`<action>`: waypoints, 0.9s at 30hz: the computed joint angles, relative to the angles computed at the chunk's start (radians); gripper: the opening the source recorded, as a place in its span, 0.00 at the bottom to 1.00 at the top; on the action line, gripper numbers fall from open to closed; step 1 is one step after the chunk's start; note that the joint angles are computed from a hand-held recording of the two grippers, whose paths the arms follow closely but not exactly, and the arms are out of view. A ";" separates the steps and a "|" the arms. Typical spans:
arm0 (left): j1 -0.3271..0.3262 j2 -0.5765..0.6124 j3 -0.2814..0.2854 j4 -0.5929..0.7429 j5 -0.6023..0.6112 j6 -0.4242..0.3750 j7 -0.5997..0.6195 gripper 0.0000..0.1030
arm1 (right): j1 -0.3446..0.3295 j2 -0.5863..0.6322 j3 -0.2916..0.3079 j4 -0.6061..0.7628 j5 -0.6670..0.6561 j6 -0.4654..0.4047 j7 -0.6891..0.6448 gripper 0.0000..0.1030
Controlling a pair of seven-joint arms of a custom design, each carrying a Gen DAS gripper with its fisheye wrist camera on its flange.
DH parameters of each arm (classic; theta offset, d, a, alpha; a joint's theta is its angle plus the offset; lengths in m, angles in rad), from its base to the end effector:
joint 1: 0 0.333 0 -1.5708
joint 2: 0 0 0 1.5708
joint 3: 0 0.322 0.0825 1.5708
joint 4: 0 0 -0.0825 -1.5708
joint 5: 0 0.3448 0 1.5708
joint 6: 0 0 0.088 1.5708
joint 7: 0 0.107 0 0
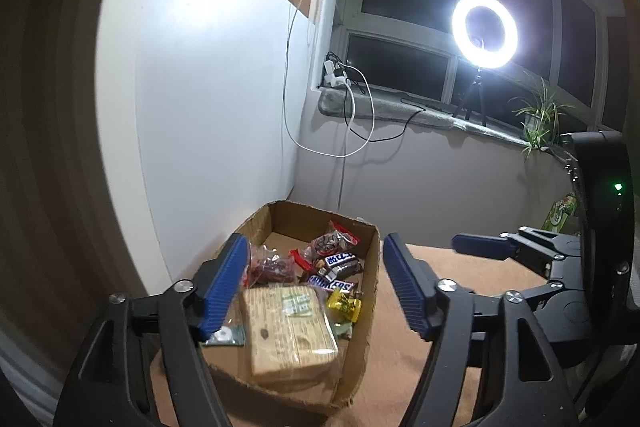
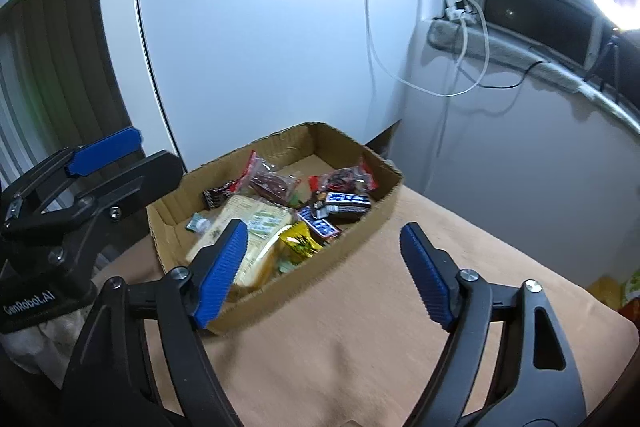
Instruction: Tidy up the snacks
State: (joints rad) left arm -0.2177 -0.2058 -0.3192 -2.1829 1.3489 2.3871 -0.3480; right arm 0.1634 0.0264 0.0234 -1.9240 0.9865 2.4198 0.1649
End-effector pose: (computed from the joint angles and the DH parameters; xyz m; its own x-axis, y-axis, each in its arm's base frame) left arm 0.4226 -0.2532 0.5433 0.3711 -0.9175 0.1432 -0.3148 -0.2694 -0.9101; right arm 0.5588 0.1094 0.5479 0.8252 -0.5647 0.0102 -0.3414 -0.5132 -0.7874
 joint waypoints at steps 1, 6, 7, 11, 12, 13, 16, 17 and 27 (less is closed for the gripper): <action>-0.003 -0.004 -0.004 -0.003 -0.003 -0.009 0.002 0.72 | -0.003 -0.013 -0.002 -0.015 0.015 0.012 -0.011 0.83; -0.025 -0.009 -0.026 -0.011 -0.037 -0.073 0.019 0.79 | -0.008 -0.050 -0.019 -0.063 0.065 0.044 -0.054 0.87; -0.029 -0.005 -0.027 -0.009 -0.049 -0.081 0.029 0.79 | -0.010 -0.053 -0.023 -0.067 0.066 0.042 -0.054 0.88; -0.042 0.002 -0.030 -0.007 -0.059 -0.098 0.035 0.79 | -0.015 -0.056 -0.032 -0.080 0.070 0.057 -0.060 0.88; -0.044 0.002 -0.031 -0.008 -0.058 -0.103 0.035 0.79 | -0.017 -0.055 -0.034 -0.080 0.068 0.059 -0.057 0.88; -0.048 0.002 -0.034 -0.008 -0.059 -0.112 0.033 0.79 | -0.019 -0.053 -0.035 -0.080 0.065 0.059 -0.053 0.88; -0.053 -0.005 -0.033 -0.014 -0.059 -0.116 0.024 0.79 | -0.026 -0.051 -0.039 -0.082 0.066 0.061 -0.051 0.88; -0.053 -0.003 -0.032 -0.012 -0.058 -0.116 0.023 0.79 | -0.027 -0.052 -0.039 -0.084 0.068 0.065 -0.053 0.88; -0.058 0.009 -0.026 -0.005 -0.059 -0.119 0.027 0.79 | -0.030 -0.054 -0.039 -0.087 0.070 0.077 -0.059 0.88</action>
State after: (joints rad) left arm -0.2762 -0.1972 -0.3451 -2.1876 1.2899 2.2684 -0.3214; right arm 0.1334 -0.0280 -0.0153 -2.0113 1.0564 2.4963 0.1063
